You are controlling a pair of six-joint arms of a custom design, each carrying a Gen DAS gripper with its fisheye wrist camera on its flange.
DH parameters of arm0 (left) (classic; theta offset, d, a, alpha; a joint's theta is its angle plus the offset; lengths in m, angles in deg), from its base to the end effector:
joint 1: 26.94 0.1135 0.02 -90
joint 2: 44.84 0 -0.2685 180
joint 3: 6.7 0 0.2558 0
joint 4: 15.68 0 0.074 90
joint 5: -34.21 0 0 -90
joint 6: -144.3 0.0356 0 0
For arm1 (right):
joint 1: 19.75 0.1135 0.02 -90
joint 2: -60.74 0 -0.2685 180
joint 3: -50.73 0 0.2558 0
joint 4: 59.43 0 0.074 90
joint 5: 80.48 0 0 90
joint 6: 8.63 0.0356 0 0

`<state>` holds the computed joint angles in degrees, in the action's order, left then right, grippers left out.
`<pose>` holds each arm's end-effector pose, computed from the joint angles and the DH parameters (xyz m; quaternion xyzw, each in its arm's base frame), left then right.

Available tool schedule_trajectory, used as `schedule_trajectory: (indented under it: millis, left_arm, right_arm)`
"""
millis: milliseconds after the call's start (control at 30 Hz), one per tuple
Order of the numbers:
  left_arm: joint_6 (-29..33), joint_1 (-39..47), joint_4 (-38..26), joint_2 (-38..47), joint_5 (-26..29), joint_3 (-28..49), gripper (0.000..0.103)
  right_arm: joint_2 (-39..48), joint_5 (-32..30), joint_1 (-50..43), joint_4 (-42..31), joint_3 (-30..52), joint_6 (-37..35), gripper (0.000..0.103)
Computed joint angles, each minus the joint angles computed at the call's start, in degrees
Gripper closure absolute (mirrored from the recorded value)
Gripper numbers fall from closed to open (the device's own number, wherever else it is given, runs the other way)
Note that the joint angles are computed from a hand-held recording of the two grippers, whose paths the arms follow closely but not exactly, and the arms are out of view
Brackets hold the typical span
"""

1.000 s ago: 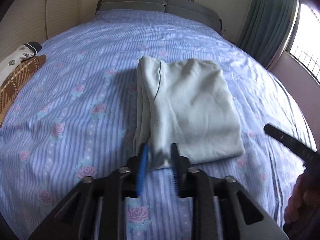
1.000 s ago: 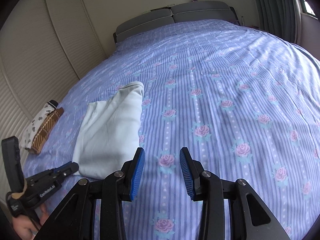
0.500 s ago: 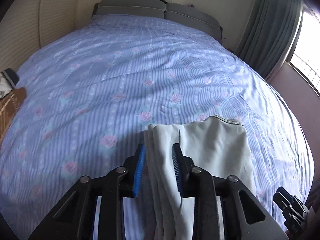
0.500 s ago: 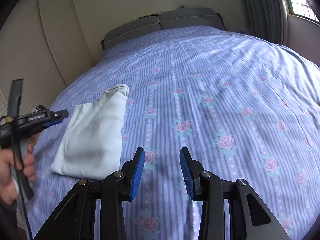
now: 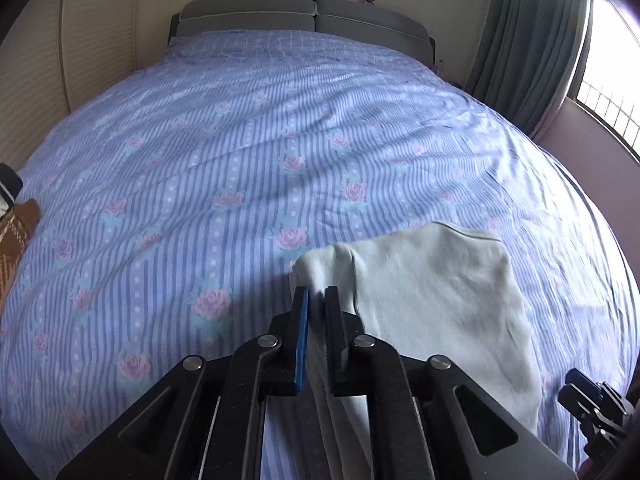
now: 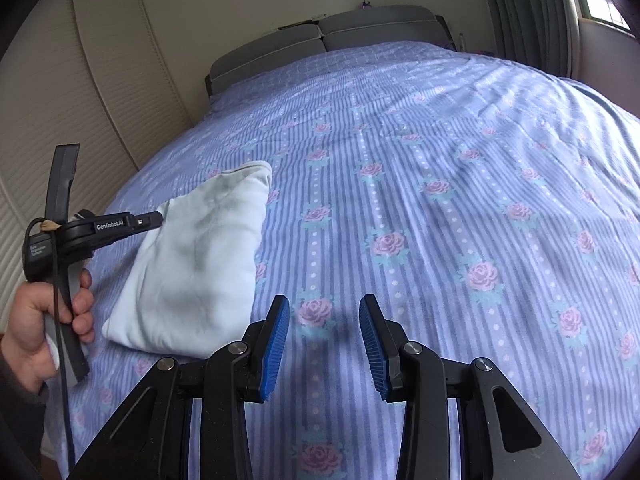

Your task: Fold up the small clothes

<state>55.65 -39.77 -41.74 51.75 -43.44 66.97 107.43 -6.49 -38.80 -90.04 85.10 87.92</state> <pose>0.3472 -0.0869 0.1985 0.1523 0.9194 -0.1351 0.3365 0.1591 -0.0446 0.1806 0.1469 0.8976 0.0839 0.4070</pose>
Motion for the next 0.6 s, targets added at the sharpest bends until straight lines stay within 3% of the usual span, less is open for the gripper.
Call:
schedule_trajectory:
  millis: [200,333,433,600]
  left_arm:
    - [-1.74,1.58,-0.41,-12.41,3.36,-10.63,0.057]
    - [-1.00,0.67,-2.04,-16.89,3.87,-15.14,0.057]
    - [-0.90,-0.61,-1.17,-16.75,0.00,-17.25,0.057]
    - [-2.82,0.59,2.10,-16.65,-1.05,-19.71,0.056]
  right_arm:
    - [-0.50,0.41,1.07,0.16,-0.91,-0.39,0.065]
    - [-1.66,0.48,1.43,-0.22,-1.53,0.10,0.065]
    - [-2.74,0.45,1.45,-1.08,-1.70,0.24,0.065]
    - [-5.82,1.62,2.16,-3.44,-2.20,0.03,0.065]
